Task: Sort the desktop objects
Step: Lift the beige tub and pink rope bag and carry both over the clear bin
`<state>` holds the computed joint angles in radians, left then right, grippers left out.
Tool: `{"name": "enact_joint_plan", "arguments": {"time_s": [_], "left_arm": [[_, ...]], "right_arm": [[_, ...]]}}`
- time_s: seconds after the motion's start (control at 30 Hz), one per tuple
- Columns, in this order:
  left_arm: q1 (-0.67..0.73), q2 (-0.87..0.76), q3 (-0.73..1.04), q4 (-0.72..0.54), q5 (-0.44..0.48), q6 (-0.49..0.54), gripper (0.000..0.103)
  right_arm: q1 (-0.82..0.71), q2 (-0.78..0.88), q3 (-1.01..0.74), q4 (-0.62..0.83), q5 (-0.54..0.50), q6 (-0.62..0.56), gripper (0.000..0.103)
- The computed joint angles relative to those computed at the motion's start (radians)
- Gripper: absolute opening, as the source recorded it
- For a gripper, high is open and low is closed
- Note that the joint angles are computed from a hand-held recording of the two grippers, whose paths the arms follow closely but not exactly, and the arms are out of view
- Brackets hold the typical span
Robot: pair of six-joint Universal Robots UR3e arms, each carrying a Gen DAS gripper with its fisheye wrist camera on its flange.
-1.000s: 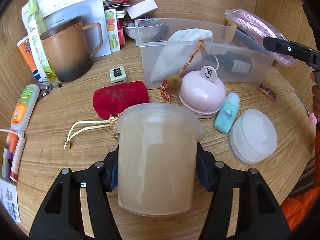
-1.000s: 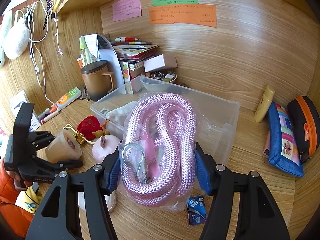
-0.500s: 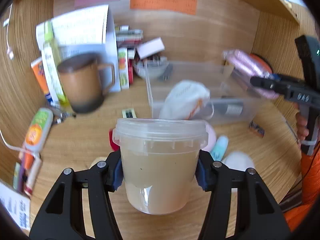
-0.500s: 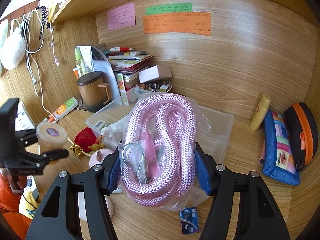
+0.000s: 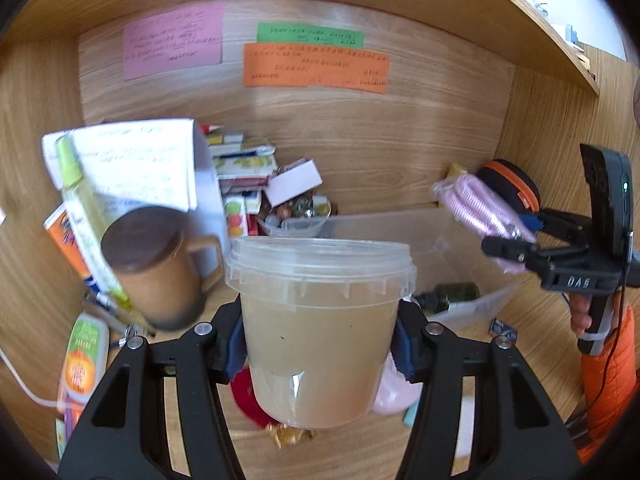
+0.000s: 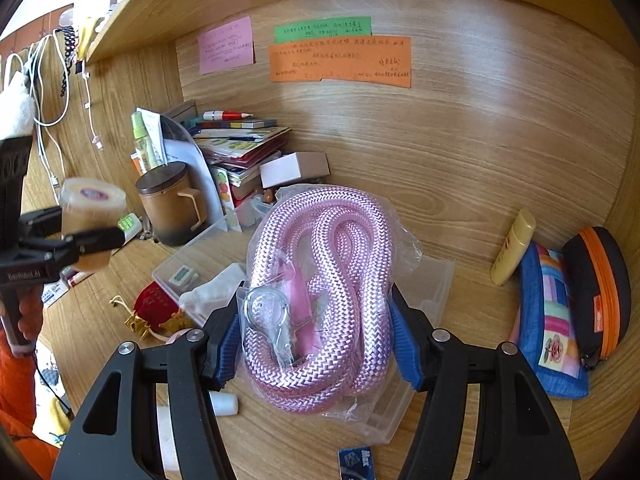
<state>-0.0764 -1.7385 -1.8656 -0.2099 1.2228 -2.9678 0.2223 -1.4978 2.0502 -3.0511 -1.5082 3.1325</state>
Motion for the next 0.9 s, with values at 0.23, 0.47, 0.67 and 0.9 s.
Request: {"name": "enact_joint_plan", "arguments": {"time_s": [0.23, 0.47, 0.67, 0.9], "left_arm": [[-0.035, -0.154, 0.199, -0.062, 0.001, 0.01, 0.057], [-0.076, -0.308, 0.397, -0.16, 0.01, 0.011, 0.057], [-0.102, -0.424, 0.547, -0.239, 0.03, 0.0, 0.057], [-0.121, -0.522, 0.666, -0.301, 0.058, -0.014, 0.057]], "right_arm": [[-0.017, 0.072, -0.07, 0.03, 0.016, -0.005, 0.059], [-0.028, 0.133, -0.118, 0.064, 0.022, -0.015, 0.059], [-0.036, 0.185, -0.142, 0.077, 0.026, -0.022, 0.059], [-0.033, 0.236, -0.168, 0.088, 0.014, -0.026, 0.059]]}}
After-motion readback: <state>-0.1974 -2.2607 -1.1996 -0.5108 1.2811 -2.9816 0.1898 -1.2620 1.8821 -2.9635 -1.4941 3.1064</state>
